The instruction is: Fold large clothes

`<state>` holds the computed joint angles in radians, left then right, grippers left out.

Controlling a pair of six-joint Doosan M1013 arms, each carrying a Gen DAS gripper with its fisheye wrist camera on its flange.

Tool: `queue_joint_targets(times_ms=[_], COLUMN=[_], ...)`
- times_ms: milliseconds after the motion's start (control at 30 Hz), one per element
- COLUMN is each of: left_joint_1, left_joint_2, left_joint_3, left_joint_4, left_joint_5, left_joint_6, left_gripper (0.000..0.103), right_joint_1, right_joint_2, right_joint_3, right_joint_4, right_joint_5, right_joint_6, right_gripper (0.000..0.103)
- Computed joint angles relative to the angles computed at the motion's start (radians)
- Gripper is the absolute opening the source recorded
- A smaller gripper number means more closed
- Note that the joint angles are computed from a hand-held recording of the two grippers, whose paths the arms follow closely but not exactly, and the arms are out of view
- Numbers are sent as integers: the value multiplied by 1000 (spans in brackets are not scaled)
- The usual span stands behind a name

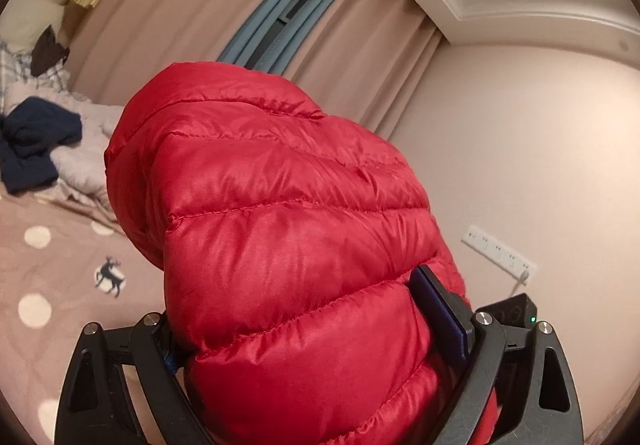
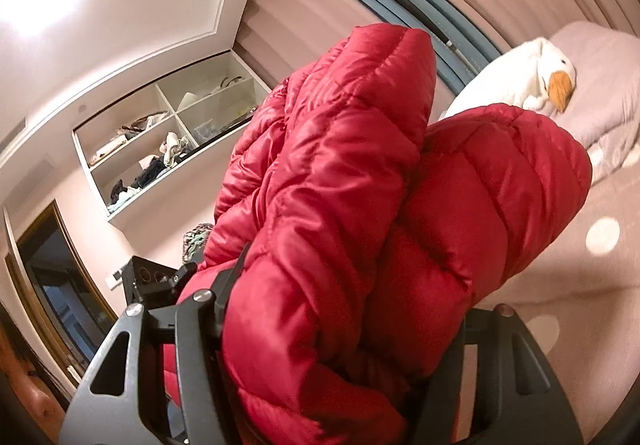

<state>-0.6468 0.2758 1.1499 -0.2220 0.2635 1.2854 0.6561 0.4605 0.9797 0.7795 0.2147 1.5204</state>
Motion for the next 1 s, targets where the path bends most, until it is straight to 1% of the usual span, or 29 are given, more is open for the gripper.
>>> queue_joint_targets(times_ms=[67,133,200,233,267,300,333,400,433,500,533,600,633,700,733,800,833,867,900,933,1000], left_joint_1=[6,19,30,39,43,49,49,42,36,32,36,46,50,50,47,43,40,39,37,38,32], left_joint_2=[20,43,66,86,101,103,119,141,162,200,219,261,292,319,326,323,318,314,310,305,321], left_joint_3=[-20,-33,-54,-78,-97,-94,-112,-136,-158,-197,-214,-262,-296,-328,-338,-341,-340,-338,-331,-331,-367], left_joint_4=[-3,-49,-85,-97,-82,-59,16,145,236,305,294,263,258,278,306,322,331,337,346,361,389], left_joint_5=[-5,-15,0,27,51,67,94,125,157,218,249,334,406,486,521,539,544,549,550,566,609], left_joint_6=[39,80,102,105,76,41,-37,-130,-184,-205,-188,-177,-182,-195,-199,-195,-205,-215,-227,-242,-263], left_gripper=[93,93,93,93,93,93,93,93,93,93,93,93,93,93,93,93,93,93,93,93,93], right_joint_1=[-10,-17,-23,-27,-31,-36,-41,-50,-56,-65,-68,-76,-80,-88,-89,-82,-73,-65,-52,-39,-21], right_joint_2=[20,42,66,78,87,98,109,131,144,169,184,214,224,238,242,251,256,257,265,279,294], right_joint_3=[-35,-70,-101,-114,-122,-130,-138,-159,-171,-194,-207,-232,-237,-235,-239,-269,-292,-308,-340,-383,-436], right_joint_4=[-80,-159,-251,-300,-333,-371,-404,-476,-511,-569,-607,-649,-641,-627,-638,-686,-743,-791,-857,-928,-1013], right_joint_5=[24,41,61,72,82,92,105,145,177,239,279,363,388,427,447,501,534,561,606,659,730], right_joint_6=[63,124,205,255,289,330,370,472,525,594,636,706,717,754,778,810,827,836,848,861,864], right_gripper=[60,60,60,60,60,60,60,60,60,60,60,60,60,61,63,67,69,73,76,80,84])
